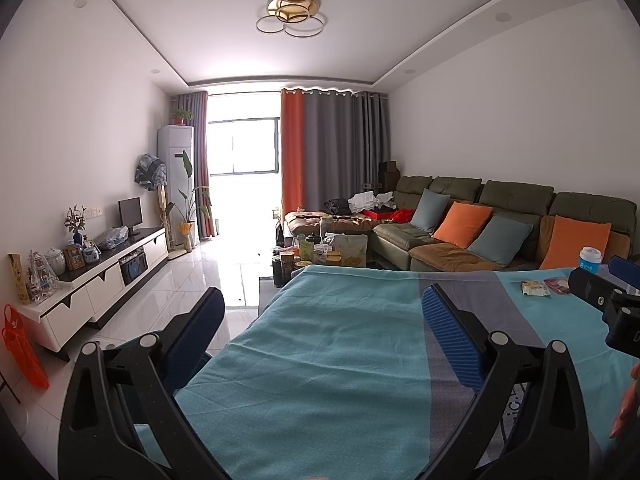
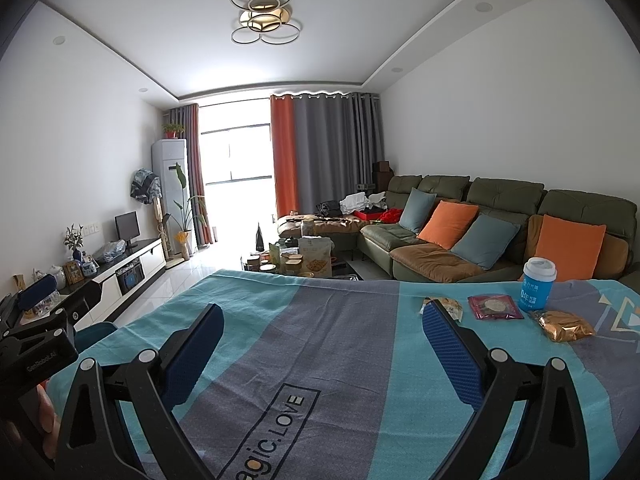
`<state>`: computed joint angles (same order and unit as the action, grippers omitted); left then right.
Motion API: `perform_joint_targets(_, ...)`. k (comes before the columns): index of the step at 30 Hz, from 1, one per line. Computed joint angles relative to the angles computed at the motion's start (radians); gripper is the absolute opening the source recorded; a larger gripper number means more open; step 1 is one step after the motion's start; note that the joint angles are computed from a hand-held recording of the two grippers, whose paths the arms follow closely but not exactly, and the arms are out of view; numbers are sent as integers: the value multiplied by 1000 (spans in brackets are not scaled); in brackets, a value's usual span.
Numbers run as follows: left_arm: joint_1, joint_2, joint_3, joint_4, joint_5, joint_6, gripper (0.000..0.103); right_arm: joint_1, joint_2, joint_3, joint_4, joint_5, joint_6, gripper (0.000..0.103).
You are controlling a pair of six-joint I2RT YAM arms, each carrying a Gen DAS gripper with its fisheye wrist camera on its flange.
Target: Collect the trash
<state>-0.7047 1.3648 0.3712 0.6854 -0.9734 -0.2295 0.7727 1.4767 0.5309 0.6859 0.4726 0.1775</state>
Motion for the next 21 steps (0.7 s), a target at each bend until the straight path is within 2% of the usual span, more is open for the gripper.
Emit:
perform_joint_targets(10,-5,-2,1,-7,11,4,97,3,-6,0,-9,5,4,96)
perform_joint_targets(14,11,-6,45,-143,45,-53,97,3,-9,7,-33,8,4,96)
perform_joint_targets(18,122,8,133,-350,263,-116,97,-27,-23,32,-121,-3,26,96)
perform_joint_targets(21,231,78,241,-495,448,-123,97,-79,-17,93,-280,-6,45,96)
